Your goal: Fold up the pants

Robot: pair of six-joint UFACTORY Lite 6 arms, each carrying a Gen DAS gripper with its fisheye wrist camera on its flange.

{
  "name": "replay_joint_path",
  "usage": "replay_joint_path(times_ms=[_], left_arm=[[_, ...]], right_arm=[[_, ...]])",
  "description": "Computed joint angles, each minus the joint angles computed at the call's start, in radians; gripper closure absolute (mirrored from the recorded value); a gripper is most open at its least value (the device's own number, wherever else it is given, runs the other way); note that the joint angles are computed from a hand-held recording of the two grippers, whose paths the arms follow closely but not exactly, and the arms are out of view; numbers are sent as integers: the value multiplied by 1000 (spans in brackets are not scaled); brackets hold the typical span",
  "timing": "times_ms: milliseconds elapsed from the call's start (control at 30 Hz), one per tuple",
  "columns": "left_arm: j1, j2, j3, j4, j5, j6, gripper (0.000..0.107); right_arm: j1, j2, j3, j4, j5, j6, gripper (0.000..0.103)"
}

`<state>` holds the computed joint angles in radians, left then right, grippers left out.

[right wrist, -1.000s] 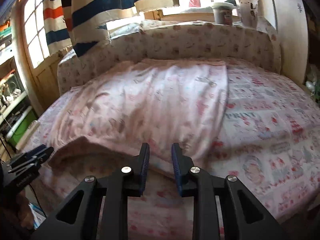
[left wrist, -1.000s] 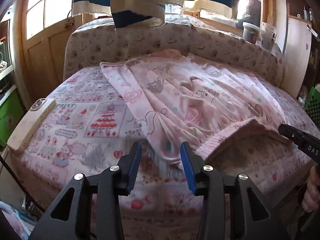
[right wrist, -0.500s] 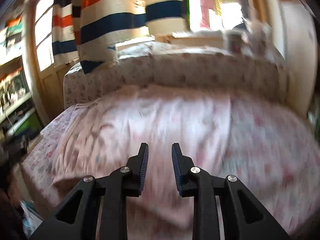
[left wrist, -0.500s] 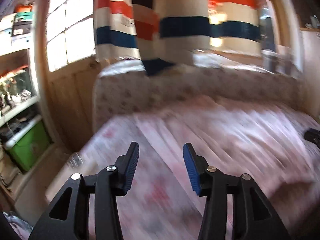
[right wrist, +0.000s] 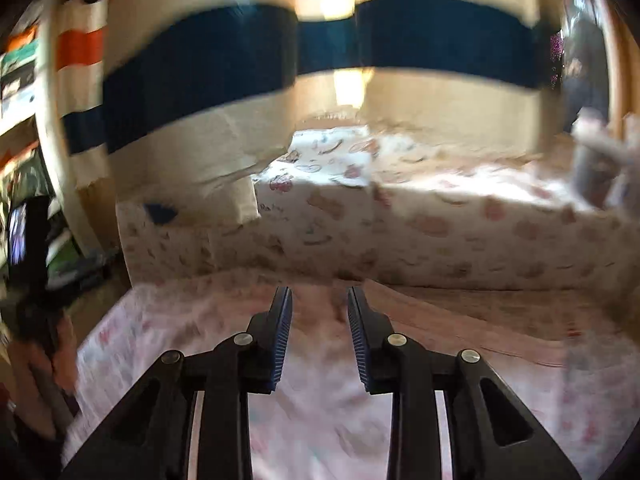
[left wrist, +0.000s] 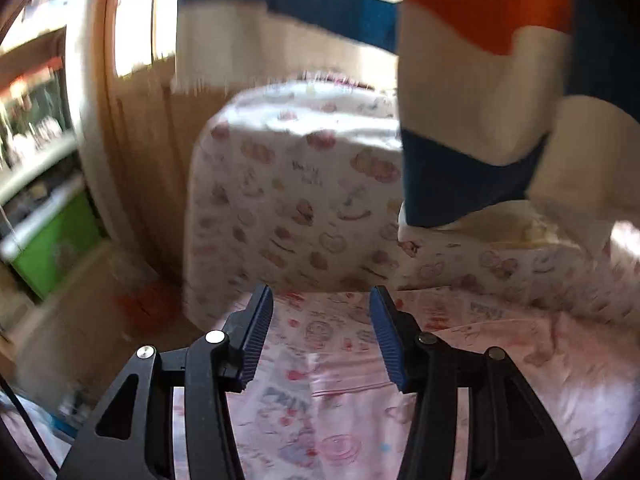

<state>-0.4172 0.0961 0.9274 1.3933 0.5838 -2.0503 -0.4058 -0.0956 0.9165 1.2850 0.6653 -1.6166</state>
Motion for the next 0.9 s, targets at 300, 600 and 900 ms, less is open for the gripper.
replay_joint_path(times_ms=[300,600,900], left_arm=[[93,187,79,-151,-120,214,58],[181,231,73,-318,-275,360,58],[206,251,73,-353,-345,401,58]], right_arm=[[263,521,371,-121,-259,245,59],[270,713,535,-230,-223,340,59],[313,662,446,17,-380,93,99]])
